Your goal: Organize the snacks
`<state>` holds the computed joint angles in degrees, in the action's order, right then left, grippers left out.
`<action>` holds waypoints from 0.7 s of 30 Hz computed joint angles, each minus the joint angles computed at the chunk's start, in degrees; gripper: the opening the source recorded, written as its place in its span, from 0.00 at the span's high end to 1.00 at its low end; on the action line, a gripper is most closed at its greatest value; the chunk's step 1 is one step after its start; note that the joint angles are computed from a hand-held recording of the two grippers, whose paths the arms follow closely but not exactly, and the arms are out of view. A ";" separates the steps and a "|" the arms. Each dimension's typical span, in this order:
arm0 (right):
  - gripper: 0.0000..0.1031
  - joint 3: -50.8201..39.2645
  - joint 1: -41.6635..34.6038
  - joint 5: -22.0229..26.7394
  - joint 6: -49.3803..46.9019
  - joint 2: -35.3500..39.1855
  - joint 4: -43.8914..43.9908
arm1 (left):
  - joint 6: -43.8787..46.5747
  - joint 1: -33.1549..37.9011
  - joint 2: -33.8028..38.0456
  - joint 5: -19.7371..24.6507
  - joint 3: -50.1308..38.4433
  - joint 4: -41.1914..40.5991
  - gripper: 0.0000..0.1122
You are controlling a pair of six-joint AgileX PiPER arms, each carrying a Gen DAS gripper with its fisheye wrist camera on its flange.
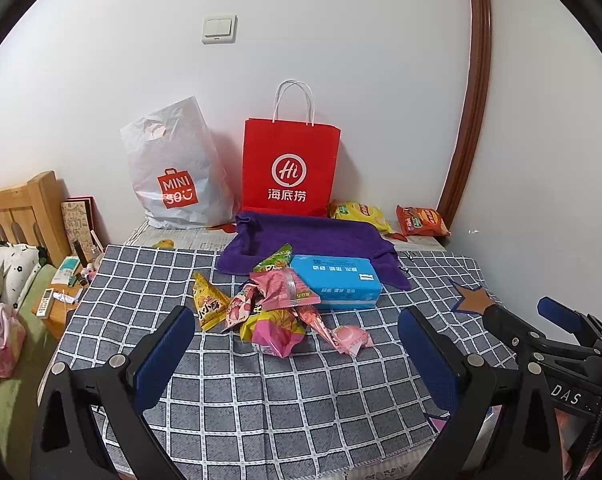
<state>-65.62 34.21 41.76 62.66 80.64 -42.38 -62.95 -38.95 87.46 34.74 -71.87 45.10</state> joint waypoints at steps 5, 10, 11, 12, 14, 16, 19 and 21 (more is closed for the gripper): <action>0.00 0.03 0.98 1.01 1.07 0.03 -1.51 | -0.23 -0.12 0.03 0.13 -0.03 0.23 0.09; 0.00 0.03 1.28 1.05 1.23 0.08 -1.72 | -0.86 -0.59 0.18 0.78 -0.06 1.31 0.09; 0.00 0.03 1.30 1.01 1.18 0.13 -1.72 | -0.68 -0.52 0.41 0.85 -0.38 1.30 0.09; 0.00 -0.05 1.36 1.06 1.08 0.25 -1.81 | -0.77 -0.38 0.42 0.68 -0.39 1.52 0.09; 0.00 -0.52 1.28 1.33 0.81 0.80 -1.55 | 0.07 0.19 0.61 0.08 -0.65 0.90 0.09; 0.00 -0.48 0.62 0.25 0.18 1.09 -0.40 | 1.29 0.68 0.90 -0.29 -0.99 -0.03 0.09; 0.00 -0.74 -0.13 -0.88 -1.54 2.07 0.92 | 2.61 1.25 1.70 -0.55 -1.70 -0.81 0.09; 0.00 -0.97 -0.48 -1.40 -2.48 2.94 1.55 | 3.17 1.63 2.34 -0.89 -1.97 -0.78 0.09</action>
<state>-66.59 33.73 40.36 60.18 83.58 -40.83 -59.78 -37.32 89.79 33.85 -73.84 44.31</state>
